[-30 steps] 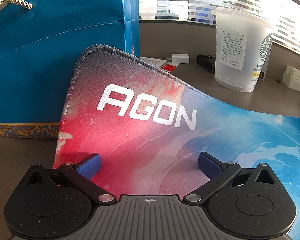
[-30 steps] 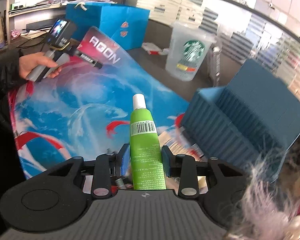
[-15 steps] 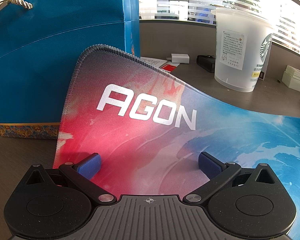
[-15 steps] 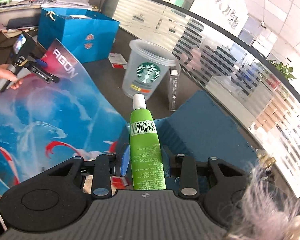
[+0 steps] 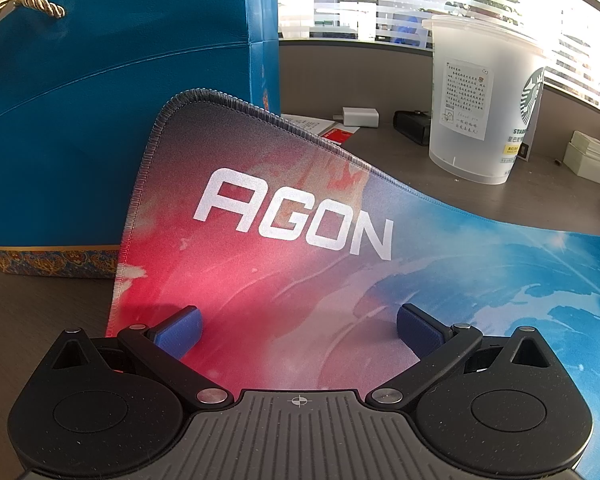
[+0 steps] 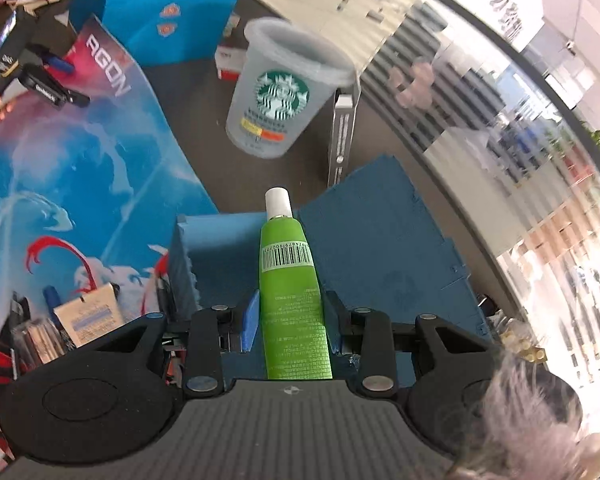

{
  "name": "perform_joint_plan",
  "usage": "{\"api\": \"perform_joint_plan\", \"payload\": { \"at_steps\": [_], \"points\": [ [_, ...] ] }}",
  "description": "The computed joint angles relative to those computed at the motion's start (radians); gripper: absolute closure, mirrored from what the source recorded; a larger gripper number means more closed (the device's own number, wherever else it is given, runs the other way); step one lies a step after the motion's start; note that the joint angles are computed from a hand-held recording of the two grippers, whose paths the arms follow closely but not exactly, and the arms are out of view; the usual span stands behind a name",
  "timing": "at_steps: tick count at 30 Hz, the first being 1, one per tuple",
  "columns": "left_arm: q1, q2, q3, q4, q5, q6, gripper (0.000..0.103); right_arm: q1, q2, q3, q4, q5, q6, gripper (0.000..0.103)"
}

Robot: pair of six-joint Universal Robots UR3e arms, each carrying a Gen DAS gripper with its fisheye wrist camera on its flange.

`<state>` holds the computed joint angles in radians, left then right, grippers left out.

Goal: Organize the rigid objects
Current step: 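Carry the green tube into the teal crate and open the right gripper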

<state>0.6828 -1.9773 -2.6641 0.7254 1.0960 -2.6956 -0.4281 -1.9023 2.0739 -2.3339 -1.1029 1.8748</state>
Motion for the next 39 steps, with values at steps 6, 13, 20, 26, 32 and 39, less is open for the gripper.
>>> {"api": "perform_joint_plan", "payload": {
  "at_steps": [6, 13, 20, 26, 32, 39],
  "points": [
    [0.000, -0.001, 0.000, 0.001, 0.000, 0.000, 0.000, 0.066, 0.151, -0.073, -0.030, -0.096, 0.012, 0.072],
    [0.001, 0.000, -0.001, 0.000, -0.001, 0.001, 0.000, 0.098, 0.276, -0.137, -0.032, -0.140, 0.012, 0.071],
    [0.001, 0.000, 0.000, 0.000, -0.001, 0.001, 0.000, 0.097, 0.365, -0.187, -0.017, -0.129, 0.026, 0.071],
    [0.001, 0.000, -0.001, 0.000, -0.002, 0.002, 0.000, 0.079, 0.430, -0.236, 0.004, -0.102, 0.067, 0.071],
    [0.002, 0.000, -0.001, 0.000, -0.002, 0.002, 0.000, 0.073, 0.456, -0.241, 0.001, -0.090, 0.095, 0.070],
    [0.002, 0.000, -0.001, 0.000, -0.002, 0.002, 0.000, 0.064, 0.451, -0.226, -0.007, -0.076, 0.102, 0.070]
  ]
}}
